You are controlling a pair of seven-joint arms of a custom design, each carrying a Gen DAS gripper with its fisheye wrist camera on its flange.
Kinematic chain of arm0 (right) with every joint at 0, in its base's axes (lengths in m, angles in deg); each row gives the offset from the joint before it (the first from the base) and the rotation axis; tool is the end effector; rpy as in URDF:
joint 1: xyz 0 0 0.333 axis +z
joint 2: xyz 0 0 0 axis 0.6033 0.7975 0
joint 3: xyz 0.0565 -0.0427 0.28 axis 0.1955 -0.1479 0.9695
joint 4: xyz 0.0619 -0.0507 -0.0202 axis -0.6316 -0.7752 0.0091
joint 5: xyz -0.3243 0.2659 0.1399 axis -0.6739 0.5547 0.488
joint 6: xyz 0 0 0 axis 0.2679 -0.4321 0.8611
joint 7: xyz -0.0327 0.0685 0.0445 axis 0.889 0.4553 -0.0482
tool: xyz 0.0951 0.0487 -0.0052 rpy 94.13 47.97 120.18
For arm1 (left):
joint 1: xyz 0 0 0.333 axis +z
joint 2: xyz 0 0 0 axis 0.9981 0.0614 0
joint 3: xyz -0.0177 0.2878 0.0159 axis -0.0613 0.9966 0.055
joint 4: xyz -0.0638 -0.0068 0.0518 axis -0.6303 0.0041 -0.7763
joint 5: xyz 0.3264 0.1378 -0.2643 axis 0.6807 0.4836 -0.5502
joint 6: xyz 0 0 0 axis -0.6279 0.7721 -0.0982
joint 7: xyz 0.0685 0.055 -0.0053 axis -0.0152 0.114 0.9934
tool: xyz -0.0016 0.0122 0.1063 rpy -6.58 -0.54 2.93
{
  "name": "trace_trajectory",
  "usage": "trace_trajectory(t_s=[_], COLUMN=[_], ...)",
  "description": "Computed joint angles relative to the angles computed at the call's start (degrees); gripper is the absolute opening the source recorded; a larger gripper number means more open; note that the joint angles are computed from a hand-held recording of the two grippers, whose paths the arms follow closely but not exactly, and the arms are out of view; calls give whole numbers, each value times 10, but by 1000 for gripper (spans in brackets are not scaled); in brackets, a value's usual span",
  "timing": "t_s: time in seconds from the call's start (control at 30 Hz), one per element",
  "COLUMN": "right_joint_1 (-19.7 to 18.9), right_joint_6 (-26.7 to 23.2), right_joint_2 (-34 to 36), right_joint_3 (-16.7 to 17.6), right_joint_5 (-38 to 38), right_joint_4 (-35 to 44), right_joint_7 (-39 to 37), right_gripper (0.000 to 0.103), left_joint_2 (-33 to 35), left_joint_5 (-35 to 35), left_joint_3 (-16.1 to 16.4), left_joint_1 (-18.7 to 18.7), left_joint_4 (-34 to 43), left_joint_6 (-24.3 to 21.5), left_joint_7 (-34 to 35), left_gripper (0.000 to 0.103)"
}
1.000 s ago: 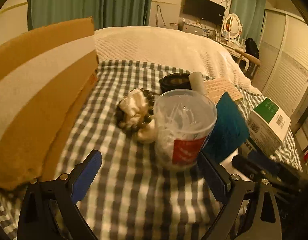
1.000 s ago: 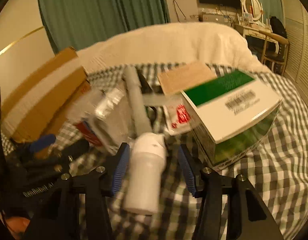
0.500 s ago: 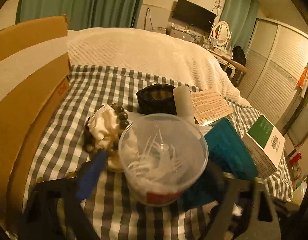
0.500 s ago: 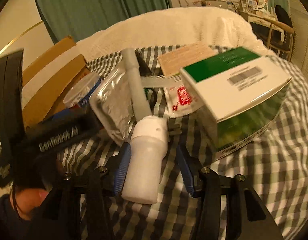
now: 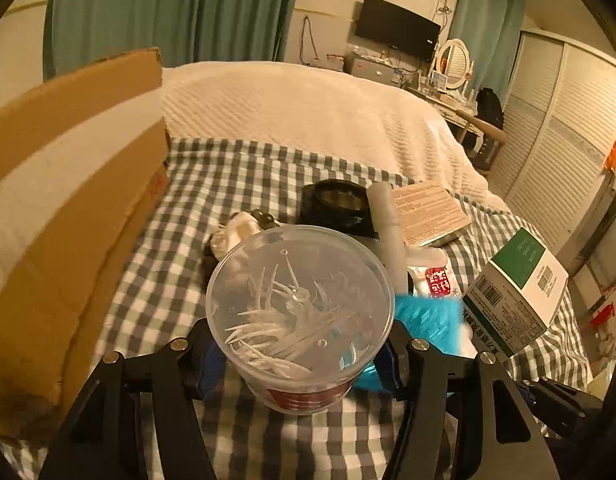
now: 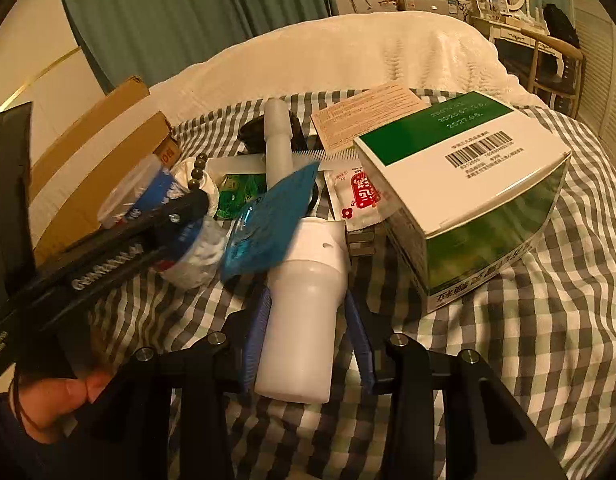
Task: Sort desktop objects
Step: 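Carry the tub and white bottle into the box and release both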
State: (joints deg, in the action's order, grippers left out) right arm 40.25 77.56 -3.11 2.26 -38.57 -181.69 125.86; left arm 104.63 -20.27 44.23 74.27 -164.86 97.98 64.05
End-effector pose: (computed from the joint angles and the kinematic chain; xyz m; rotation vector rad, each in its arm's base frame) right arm 0.6851 0.0307 0.4152 -1.9628 1.4590 -0.2399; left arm 0.6775 -0.2542 0.4306 -1.9267 1.5834 -0.8552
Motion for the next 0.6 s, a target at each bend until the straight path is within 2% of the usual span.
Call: trace_trajectory(t_s=[0.17,0.4,0.53,0.6], right_joint_1=[1,3,10,17], right_joint_6=[10,53,85,88], right_joint_2=[-6,-26,-59,-86], right_joint_3=[-1,1,2,-2], right_joint_5=[-2,26,28,1], right_joint_4=[-7,-25,-59,-84], right_joint_7=[5,-7,-23,-1], right_gripper=[38,38,38,38], left_joint_2=[-13,-55,-100,-124], left_joint_5=[31,24,15,9], left_joint_3=[4,-9,-17,-21], left_joint_1=[-9,-1,8,14], left_joint_4=[-1,-39,-77,-95], left_joint_6=[-15,-20,-17,-10], left_joint_7=[-5,17,27,32], left_gripper=[63,63,63,63])
